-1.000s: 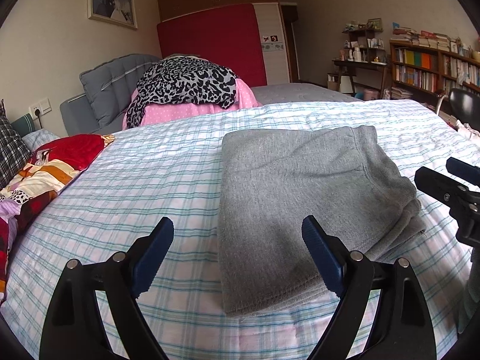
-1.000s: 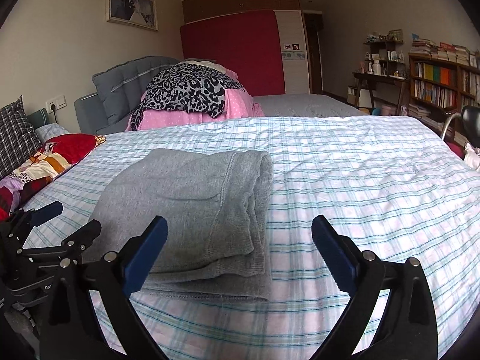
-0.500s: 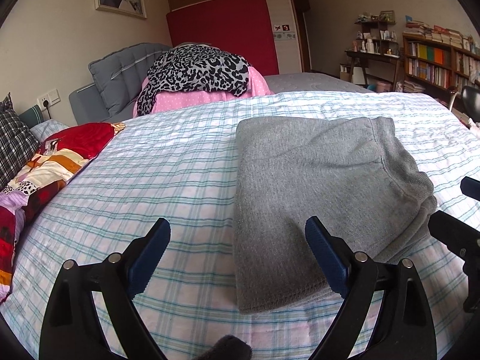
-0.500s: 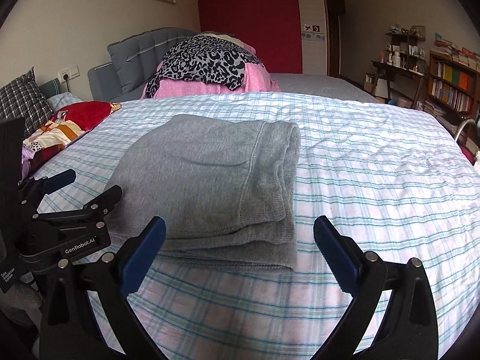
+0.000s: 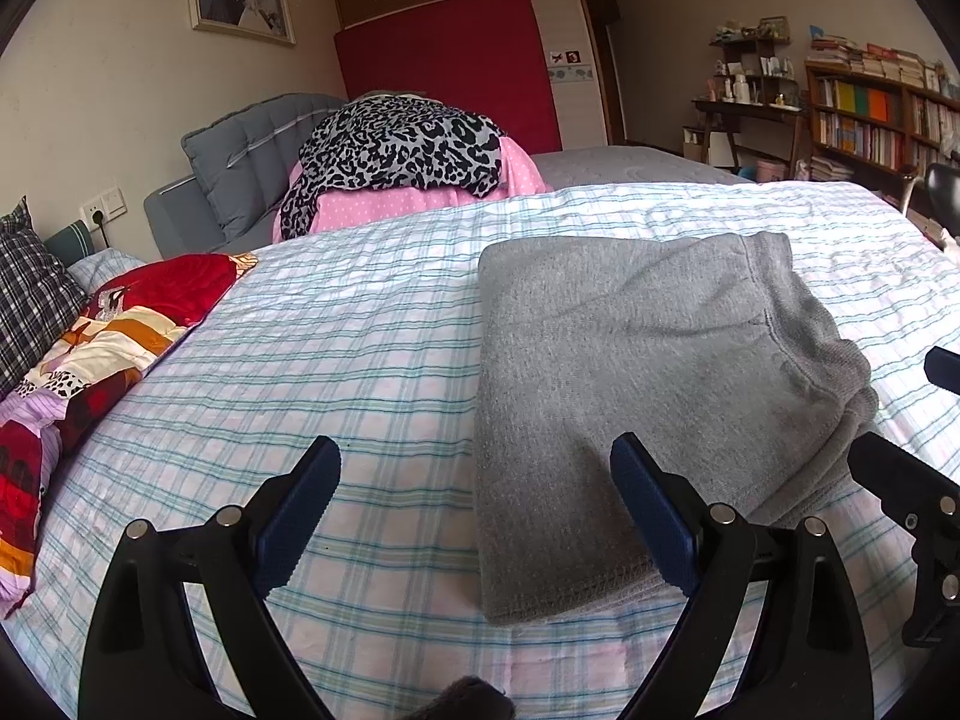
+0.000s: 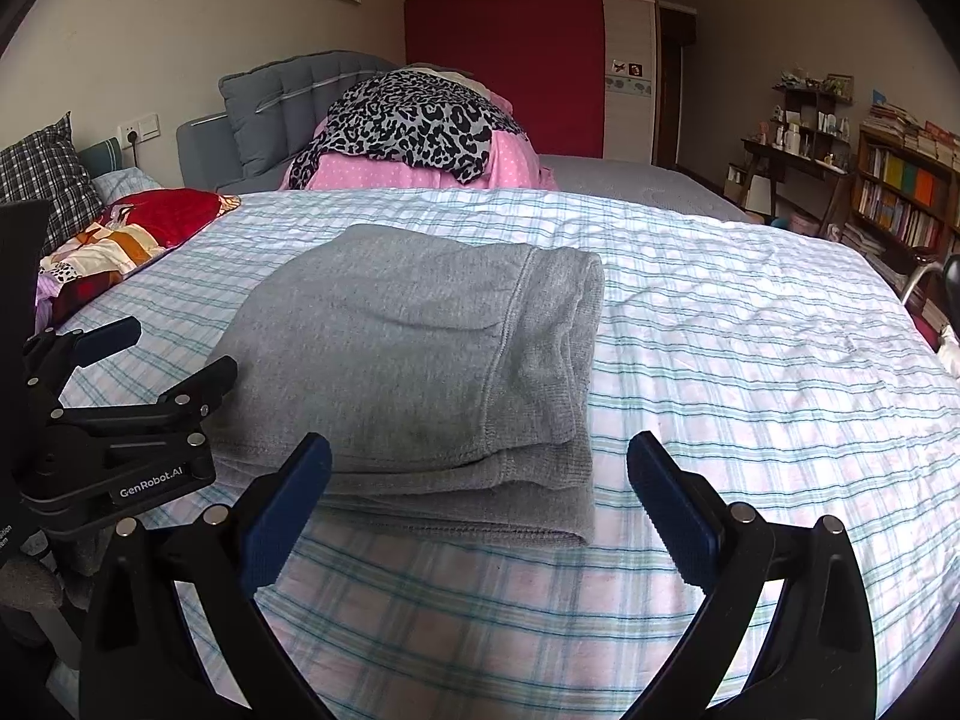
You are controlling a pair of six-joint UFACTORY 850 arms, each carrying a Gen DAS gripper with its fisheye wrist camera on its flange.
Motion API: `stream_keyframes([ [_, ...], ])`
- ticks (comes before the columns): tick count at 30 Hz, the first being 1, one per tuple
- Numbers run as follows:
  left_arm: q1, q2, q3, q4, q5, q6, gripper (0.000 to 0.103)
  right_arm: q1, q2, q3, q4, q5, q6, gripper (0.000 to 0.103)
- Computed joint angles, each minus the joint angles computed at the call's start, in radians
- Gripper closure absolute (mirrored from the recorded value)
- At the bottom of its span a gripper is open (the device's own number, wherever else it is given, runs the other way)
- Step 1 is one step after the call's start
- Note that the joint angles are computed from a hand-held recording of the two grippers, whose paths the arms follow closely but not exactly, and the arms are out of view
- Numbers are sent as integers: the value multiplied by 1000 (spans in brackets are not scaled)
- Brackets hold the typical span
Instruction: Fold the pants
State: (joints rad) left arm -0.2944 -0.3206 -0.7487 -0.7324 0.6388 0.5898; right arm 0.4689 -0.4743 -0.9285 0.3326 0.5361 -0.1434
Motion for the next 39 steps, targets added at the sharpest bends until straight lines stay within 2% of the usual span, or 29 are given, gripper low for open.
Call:
stream_keyframes([
  [8,-1,5,6,2,20,8,12,-2,9,18,-36,46,48,3],
  [28,-17,22,28,33,59,-11,12,1,-2,3,-30,32,32,3],
  [39,-20,21,27,34,54,-2,12,2,-8,0,-32,31,33,3],
])
